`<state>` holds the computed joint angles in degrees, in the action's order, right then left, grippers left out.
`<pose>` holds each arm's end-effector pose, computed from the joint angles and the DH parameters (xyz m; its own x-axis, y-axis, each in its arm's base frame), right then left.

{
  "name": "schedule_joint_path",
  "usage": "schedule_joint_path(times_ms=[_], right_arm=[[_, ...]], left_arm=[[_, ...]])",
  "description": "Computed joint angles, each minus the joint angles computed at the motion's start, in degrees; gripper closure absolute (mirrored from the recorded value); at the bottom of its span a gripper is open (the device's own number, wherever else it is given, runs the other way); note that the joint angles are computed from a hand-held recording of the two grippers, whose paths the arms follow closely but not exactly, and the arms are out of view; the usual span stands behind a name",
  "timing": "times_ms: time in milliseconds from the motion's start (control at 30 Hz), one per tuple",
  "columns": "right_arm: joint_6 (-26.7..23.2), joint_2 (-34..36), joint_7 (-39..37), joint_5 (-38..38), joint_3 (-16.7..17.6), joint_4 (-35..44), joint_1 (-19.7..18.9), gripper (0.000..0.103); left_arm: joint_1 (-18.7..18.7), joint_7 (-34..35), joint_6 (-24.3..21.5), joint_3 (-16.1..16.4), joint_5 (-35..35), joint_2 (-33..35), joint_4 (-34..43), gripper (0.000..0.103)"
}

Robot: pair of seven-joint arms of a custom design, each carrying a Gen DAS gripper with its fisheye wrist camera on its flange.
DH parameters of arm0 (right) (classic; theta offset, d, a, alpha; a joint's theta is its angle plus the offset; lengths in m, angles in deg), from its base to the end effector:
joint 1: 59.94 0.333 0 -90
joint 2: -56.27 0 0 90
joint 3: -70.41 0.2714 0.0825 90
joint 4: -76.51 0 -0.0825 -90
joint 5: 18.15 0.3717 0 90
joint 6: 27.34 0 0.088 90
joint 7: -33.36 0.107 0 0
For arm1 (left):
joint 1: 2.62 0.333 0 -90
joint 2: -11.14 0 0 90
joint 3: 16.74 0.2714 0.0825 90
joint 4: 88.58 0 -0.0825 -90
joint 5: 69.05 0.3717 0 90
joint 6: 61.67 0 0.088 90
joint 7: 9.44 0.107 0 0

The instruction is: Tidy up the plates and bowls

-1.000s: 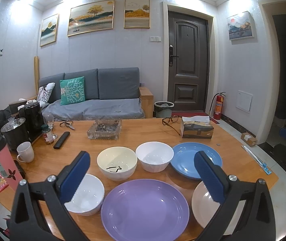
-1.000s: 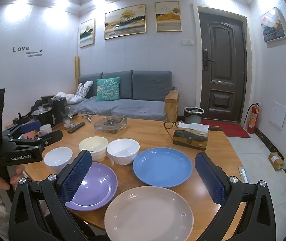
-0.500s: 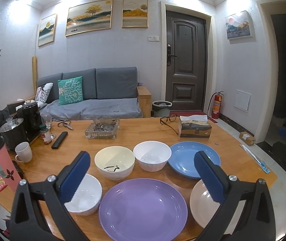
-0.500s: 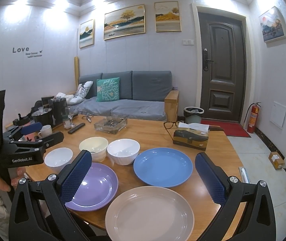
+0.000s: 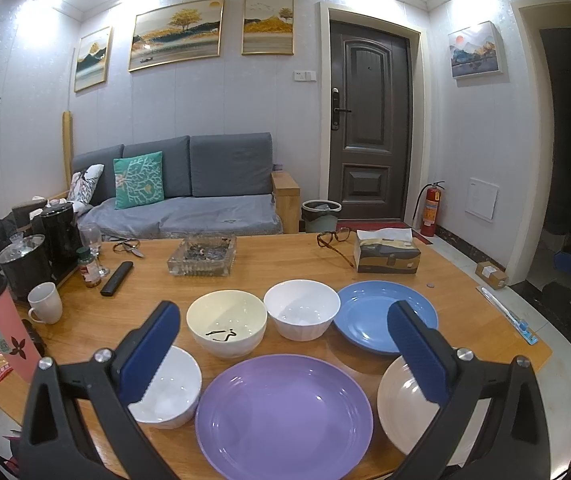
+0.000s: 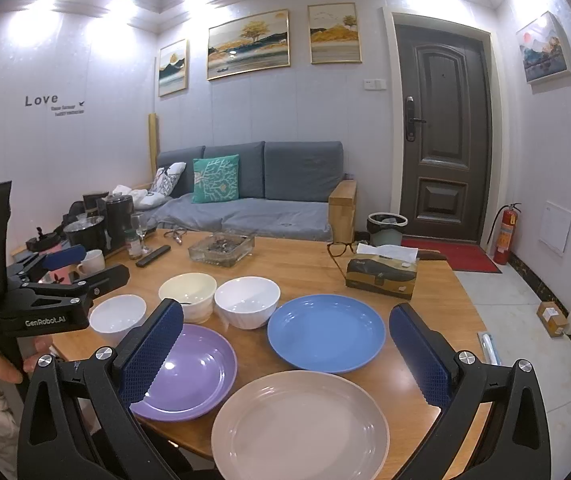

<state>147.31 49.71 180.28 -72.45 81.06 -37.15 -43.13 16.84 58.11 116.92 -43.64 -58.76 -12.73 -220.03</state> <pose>0.4604 0.3157 0.5887 0.3806 -0.9247 0.0025 -0.3181 -0.1335 -0.9386 0.4775 -0.1111 0.6010 -0.0141 -0.9998 0.0125 -0.3565 -0.0066 -0.9343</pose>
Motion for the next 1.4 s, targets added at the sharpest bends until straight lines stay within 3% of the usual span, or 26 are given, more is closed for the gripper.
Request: schedule_joint_path(times_ms=[533,633,733,800,933,1000,1133,1233,1300,1400], right_arm=[[-0.22,0.50,-0.83,0.93,-0.21,0.42,0.83,0.001],[0.26,0.74,0.92,-0.93,0.17,0.73,0.52,0.001],[-1.09,0.27,7.88,-7.75,1.25,1.15,-0.35,0.001],[-0.94,0.38,8.31,-8.41,0.88,1.17,0.05,0.001],[-1.83,2.49,0.55,-1.03,-0.08,2.23,2.55,0.001],[-2.07,4.35,-2.41,1.78,-0.30,3.44,3.76,0.001],[-3.00,9.08,-9.40,9.01,-1.07,6.39,6.20,0.002],[-6.11,13.87,-16.91,16.21,-1.19,10.23,8.21,0.016],[-8.60,16.58,-20.15,19.10,-1.53,12.99,9.51,0.032],[-14.54,21.92,-25.82,24.17,-1.69,19.07,11.22,0.043]], left_arm=[[-0.53,0.11,0.08,0.45,-0.23,0.01,-0.18,0.000],[-2.30,1.61,0.14,2.01,-0.74,0.33,-0.27,0.000],[-4.83,3.97,-0.53,4.34,-1.77,0.52,-0.50,0.000],[-7.22,5.85,-0.85,6.61,-3.17,0.74,-0.86,0.000],[-13.02,10.55,-2.01,12.31,-7.62,1.13,-1.74,0.000],[-17.78,14.85,-2.61,17.04,-11.50,1.23,-2.63,0.000],[-18.83,18.34,-3.72,19.27,-16.30,1.07,-4.17,0.001],[-22.39,22.77,-4.91,23.70,-22.19,0.90,-5.48,0.001],[-23.77,25.45,-5.45,25.80,-25.83,0.85,-6.48,0.001],[-25.18,29.67,-6.15,28.06,-30.56,1.05,-7.61,0.004]])
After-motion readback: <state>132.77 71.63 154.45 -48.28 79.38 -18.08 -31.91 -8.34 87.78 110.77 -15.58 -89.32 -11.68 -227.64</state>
